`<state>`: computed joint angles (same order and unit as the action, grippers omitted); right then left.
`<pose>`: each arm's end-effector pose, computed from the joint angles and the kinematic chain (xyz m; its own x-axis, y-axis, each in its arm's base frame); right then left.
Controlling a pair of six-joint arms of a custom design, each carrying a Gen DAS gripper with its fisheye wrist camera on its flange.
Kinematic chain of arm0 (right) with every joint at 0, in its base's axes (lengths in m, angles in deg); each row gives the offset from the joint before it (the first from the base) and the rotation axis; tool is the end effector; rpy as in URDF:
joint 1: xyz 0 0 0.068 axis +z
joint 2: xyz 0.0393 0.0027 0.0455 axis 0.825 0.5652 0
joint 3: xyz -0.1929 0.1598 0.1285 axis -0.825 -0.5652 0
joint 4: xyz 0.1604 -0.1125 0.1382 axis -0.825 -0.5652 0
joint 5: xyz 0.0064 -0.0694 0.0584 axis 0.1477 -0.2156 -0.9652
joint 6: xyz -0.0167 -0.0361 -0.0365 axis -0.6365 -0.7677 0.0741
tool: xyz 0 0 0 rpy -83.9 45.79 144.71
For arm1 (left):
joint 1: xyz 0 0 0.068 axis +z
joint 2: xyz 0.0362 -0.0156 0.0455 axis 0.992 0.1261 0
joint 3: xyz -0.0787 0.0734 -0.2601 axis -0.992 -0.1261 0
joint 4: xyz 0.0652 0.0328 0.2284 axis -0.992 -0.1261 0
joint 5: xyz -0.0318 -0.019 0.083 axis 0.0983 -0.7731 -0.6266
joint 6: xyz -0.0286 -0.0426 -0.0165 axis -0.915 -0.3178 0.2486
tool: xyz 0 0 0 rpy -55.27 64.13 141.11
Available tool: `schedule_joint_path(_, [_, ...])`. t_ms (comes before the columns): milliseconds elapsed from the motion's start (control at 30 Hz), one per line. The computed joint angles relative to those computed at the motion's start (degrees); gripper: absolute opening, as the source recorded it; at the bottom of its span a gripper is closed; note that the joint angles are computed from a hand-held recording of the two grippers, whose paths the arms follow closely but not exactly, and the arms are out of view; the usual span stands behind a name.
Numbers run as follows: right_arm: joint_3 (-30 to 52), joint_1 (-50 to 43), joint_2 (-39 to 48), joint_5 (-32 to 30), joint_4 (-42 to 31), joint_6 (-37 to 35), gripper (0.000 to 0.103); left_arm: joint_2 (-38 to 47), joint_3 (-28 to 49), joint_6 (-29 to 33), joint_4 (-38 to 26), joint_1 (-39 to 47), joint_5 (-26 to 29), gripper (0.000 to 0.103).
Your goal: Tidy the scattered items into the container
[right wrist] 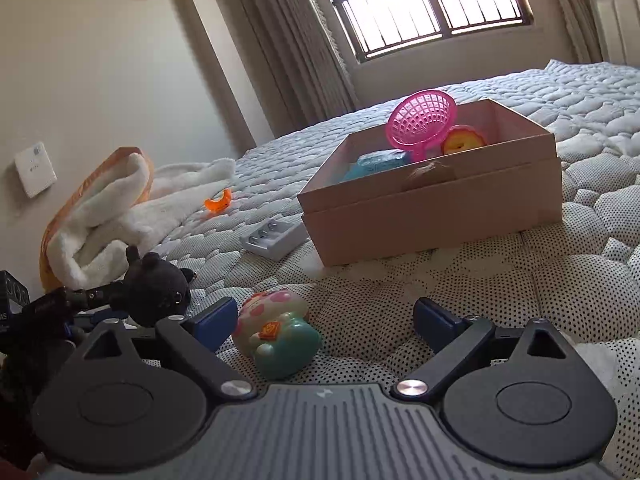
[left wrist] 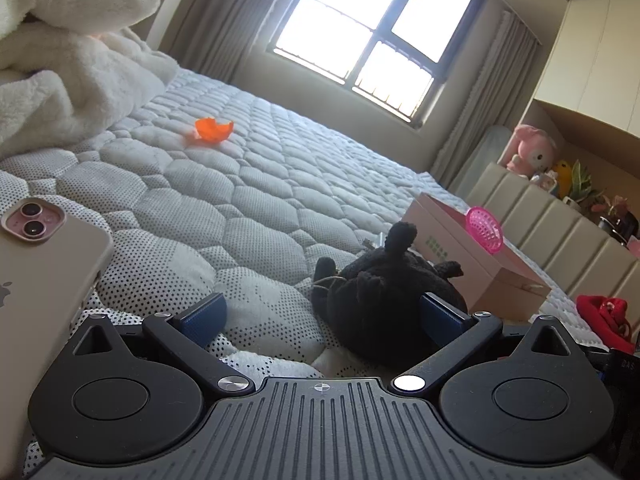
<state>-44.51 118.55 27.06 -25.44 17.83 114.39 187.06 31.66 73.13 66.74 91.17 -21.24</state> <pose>0.0825 0.1032 0.1461 -0.4328 0.3671 -0.8233 0.0487 0.9215 0.3853 0.3286 0.0210 0.1050 -0.5862 -0.0674 -0.8074 0.5269 0.7253 -0.4431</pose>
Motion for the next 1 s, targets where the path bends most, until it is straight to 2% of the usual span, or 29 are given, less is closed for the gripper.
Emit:
schedule_joint_path(67, [-0.5, -1.4, 0.6, -2.3, 2.3, -1.6, 0.103, 0.0, -0.2, -0.2, 0.3, 0.0, 0.0, 0.103])
schedule_joint_path(300, [2.2, -6.9, 4.4, -9.8, 0.5, -3.9, 0.103, 0.1, -0.2, -0.9, 0.5, 0.2, 0.5, 0.103])
schedule_joint_path(567, [8.3, -5.0, 11.9, -7.5, -6.1, -4.1, 0.103, 0.1, -0.2, -0.8, 0.6, 0.3, 0.2, 0.103])
schedule_joint_path(633, [9.7, -5.7, 12.3, -8.7, -8.2, -4.6, 0.103, -0.1, -0.4, -0.5, 0.8, 0.1, -0.3, 0.103])
schedule_joint_path(800, [17.0, -4.5, 19.3, -7.5, -17.2, -5.5, 0.103, -2.6, -3.7, 0.0, 4.3, -1.7, -5.1, 0.103])
schedule_joint_path(900, [18.9, -3.0, 18.9, -6.1, -21.8, -3.5, 0.103, -4.9, -6.5, -0.1, 7.1, -3.2, -9.2, 0.103])
schedule_joint_path(1000, [19.4, 3.6, 13.2, -1.4, -30.8, 8.6, 0.103, -8.4, -8.9, -1.8, 6.1, -4.8, -12.5, 0.103])
